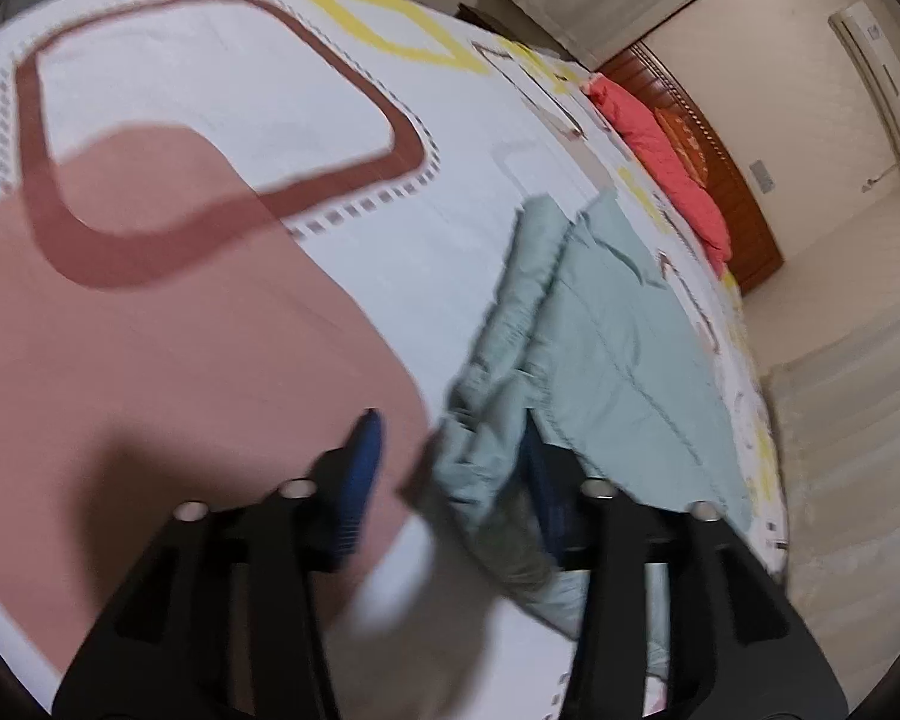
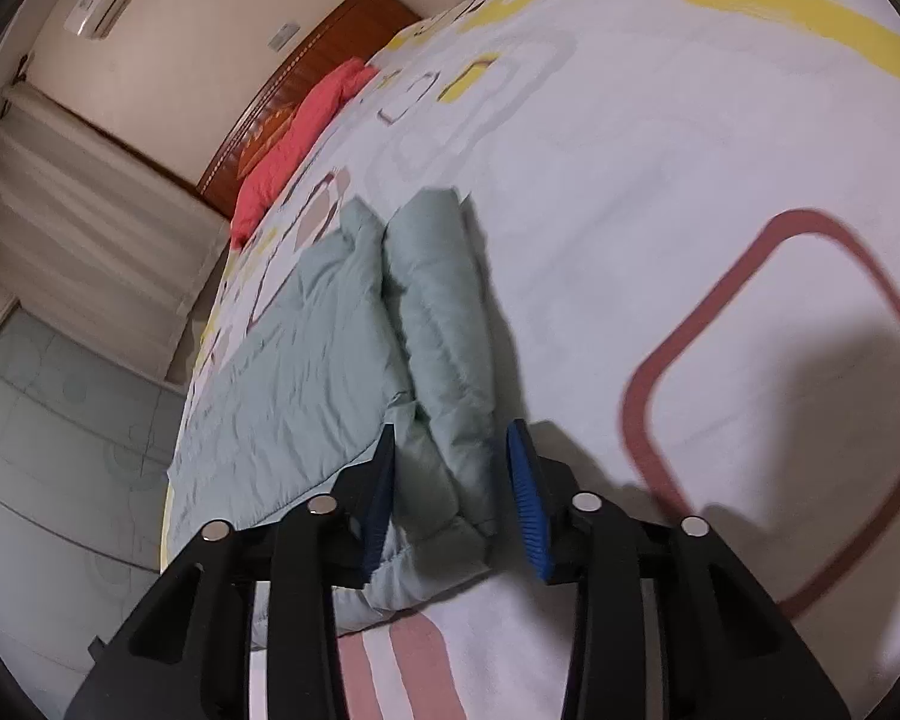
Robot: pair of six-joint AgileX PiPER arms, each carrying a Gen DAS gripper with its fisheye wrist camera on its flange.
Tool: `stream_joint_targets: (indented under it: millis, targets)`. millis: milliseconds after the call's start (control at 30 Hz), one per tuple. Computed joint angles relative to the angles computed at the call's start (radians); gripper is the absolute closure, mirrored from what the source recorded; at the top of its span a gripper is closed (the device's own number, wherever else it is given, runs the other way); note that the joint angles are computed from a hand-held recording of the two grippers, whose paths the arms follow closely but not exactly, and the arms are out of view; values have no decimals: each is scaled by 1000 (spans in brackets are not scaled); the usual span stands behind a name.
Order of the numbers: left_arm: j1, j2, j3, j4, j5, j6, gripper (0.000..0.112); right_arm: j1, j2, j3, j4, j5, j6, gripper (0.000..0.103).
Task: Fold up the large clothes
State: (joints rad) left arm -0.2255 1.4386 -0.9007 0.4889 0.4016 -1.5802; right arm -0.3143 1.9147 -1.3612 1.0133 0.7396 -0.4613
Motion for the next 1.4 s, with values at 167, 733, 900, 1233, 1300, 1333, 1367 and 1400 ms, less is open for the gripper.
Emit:
stream_joint_targets:
  millis: [167,733,900,1233,1300,1333,1367,1400]
  targets:
    - [-22,-59,-16,48,181,59,61,-20,-58,14,-170,-60,97,55]
    - [-370,264,-562,338,634,336,67,393,-86,-207,-812,-74,416,58]
    - [-354,484,-851,298,667,471,67,524,58,-467,-905,27,498,58]
    - [-311,758,-1159,228,763,594,74,629,284,-729,-1022,122,610,58]
    - [-315,773,-1154,240,760,586,74,635,305,-728,-1032,113,616,58]
    - [-316,782,-1153,246,759,583,75,637,312,-723,-1037,107,619,57]
    - [-316,788,-1156,243,758,585,75,639,318,-717,-1043,99,621,57]
    - [-311,794,-1159,233,755,587,75,642,324,-716,-1051,94,624,57]
